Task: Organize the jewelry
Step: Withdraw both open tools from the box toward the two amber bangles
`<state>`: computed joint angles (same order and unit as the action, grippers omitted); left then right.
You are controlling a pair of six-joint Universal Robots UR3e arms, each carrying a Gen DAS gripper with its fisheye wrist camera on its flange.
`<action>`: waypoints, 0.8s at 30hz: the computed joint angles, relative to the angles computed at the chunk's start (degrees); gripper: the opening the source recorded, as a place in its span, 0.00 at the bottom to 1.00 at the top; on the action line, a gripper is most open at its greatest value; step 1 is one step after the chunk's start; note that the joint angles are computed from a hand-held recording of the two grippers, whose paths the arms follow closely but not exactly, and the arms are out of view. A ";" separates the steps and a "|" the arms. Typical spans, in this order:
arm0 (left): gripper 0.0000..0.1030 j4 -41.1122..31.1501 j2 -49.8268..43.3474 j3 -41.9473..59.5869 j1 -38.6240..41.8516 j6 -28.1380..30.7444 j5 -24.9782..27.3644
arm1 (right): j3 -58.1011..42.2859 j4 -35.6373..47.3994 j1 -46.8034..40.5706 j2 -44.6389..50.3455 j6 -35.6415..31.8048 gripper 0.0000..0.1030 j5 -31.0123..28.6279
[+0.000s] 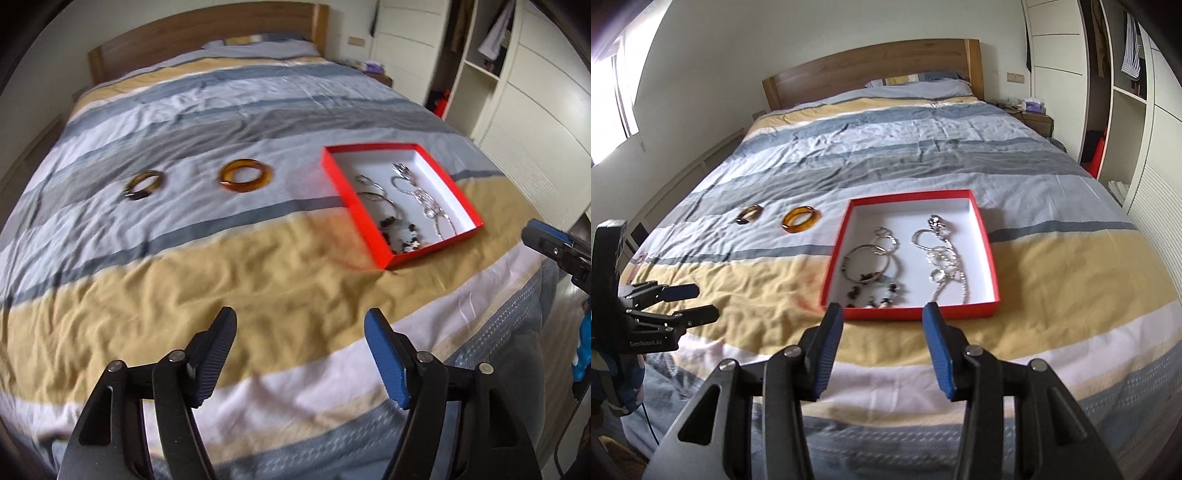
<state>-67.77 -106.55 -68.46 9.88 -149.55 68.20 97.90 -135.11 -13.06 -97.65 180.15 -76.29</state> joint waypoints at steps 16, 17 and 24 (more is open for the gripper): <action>0.74 -0.51 16.70 -16.70 19.35 7.25 -8.02 | -4.08 3.44 15.42 -3.08 4.83 0.42 -9.24; 0.74 -0.40 17.21 -17.39 20.61 7.48 -8.48 | -4.30 3.63 16.04 -3.16 4.96 0.42 -9.65; 0.74 1.71 20.88 -22.68 29.86 7.99 -13.78 | -6.27 3.92 20.45 -1.59 6.00 0.44 -10.99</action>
